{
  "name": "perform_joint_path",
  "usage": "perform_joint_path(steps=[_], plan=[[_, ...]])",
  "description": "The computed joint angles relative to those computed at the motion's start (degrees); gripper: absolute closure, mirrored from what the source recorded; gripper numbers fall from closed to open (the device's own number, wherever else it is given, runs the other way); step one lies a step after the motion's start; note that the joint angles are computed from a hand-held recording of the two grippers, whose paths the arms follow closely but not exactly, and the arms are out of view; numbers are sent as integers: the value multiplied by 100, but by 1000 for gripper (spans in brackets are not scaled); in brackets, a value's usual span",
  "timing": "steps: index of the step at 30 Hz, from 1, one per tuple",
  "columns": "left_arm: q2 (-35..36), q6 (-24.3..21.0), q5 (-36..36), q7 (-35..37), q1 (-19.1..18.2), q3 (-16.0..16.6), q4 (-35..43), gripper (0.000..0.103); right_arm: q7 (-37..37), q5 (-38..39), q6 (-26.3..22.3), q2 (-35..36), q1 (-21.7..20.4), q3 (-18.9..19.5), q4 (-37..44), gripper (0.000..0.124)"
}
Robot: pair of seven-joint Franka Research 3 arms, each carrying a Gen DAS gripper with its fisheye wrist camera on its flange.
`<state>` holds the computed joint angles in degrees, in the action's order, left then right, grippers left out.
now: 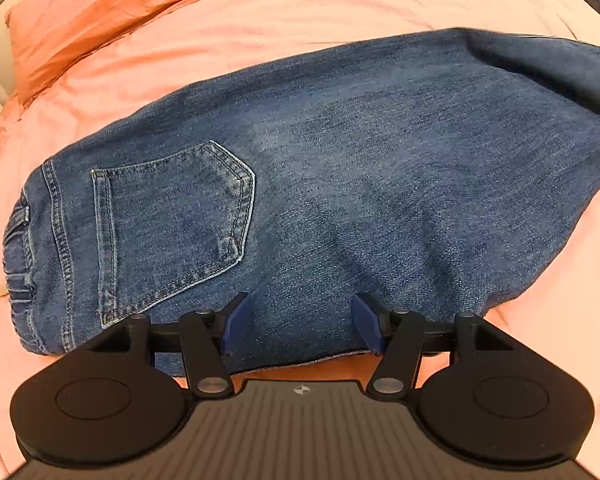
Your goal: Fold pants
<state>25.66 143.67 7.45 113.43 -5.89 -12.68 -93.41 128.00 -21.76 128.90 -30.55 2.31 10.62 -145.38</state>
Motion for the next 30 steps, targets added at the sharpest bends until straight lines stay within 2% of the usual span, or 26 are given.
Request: perform_joint_path(steps=[5, 10, 13, 21, 27, 30], plan=[[101, -126, 9, -37, -29, 9, 118, 35, 27, -1284, -286, 673, -501, 63, 715, 120], [266, -243, 63, -137, -85, 34, 304, 35, 208, -2306, -102, 1617, -657, -358, 1305, 122], [366, -281, 63, -235, -106, 39, 419, 35, 256, -2651, 92, 2226, -617, -665, 1623, 122], [599, -437, -41, -307, -84, -11, 742, 35, 430, -3060, 399, 3820, -236, -1360, 2436, 122], [737, -538, -115, -248, -58, -29, 971, 35, 518, -2844, 623, 4358, 15, -1790, 2712, 122], [643, -516, -218, -168, 37, -62, 867, 35, 651, -2849, 370, 4392, 202, -1892, 2764, 110]])
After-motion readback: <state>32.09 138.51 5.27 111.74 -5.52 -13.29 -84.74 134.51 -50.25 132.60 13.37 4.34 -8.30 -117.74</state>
